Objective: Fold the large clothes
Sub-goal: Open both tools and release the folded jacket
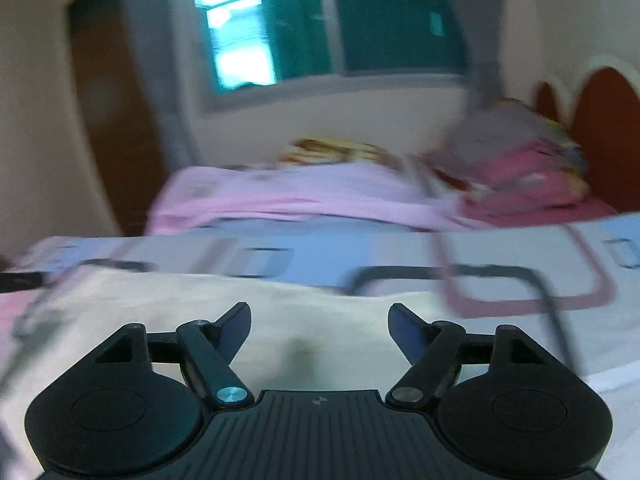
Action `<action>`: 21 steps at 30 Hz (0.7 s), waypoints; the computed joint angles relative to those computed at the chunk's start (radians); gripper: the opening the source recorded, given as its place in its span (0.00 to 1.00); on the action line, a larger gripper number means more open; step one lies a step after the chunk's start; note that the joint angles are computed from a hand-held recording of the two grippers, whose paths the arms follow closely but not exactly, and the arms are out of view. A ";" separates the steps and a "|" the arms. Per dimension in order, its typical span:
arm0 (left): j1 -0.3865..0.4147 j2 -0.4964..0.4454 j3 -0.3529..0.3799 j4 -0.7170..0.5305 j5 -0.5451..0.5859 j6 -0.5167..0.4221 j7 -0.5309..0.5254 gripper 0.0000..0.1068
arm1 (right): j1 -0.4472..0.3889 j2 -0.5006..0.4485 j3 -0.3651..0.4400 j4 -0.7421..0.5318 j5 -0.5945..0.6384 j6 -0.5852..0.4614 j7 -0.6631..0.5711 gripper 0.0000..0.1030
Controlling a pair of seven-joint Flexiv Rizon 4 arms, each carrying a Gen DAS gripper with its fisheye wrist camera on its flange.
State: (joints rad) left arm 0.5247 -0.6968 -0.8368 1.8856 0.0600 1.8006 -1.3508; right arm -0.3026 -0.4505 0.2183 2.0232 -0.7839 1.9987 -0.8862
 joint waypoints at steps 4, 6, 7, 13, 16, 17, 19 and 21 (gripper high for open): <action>-0.132 -0.002 0.065 -0.018 -0.004 -0.038 0.028 0.65 | 0.155 0.009 -0.054 0.020 0.053 -0.067 -0.101 0.54; -0.263 0.011 0.210 -0.061 -0.022 -0.079 0.055 0.65 | 0.250 -0.006 -0.115 0.017 0.116 -0.129 -0.148 0.54; -0.325 0.011 0.280 -0.079 -0.049 -0.099 0.081 0.69 | 0.304 -0.016 -0.163 0.022 0.150 -0.128 -0.176 0.54; -0.397 -0.032 0.348 -0.112 -0.131 -0.095 0.133 0.71 | 0.357 -0.072 -0.193 0.007 0.252 -0.110 -0.273 0.54; -0.413 -0.032 0.366 -0.117 -0.149 -0.102 0.157 0.71 | 0.342 -0.068 -0.166 0.005 0.281 -0.136 -0.304 0.54; -0.397 -0.019 0.350 -0.097 -0.153 -0.102 0.164 0.71 | 0.308 -0.062 -0.128 0.004 0.281 -0.152 -0.306 0.54; -0.391 0.022 0.351 -0.059 -0.167 -0.091 0.160 0.71 | 0.305 -0.001 -0.128 0.053 0.351 -0.134 -0.293 0.54; -0.345 0.080 0.329 0.039 -0.146 0.010 0.139 0.87 | 0.280 0.067 -0.124 0.124 0.427 -0.077 -0.283 0.71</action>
State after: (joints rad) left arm 0.1794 -0.6171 -0.5082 1.9249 -0.0863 1.8106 -1.2121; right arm -0.0228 -0.3834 0.0945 2.1470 -0.3569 1.9217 -1.1691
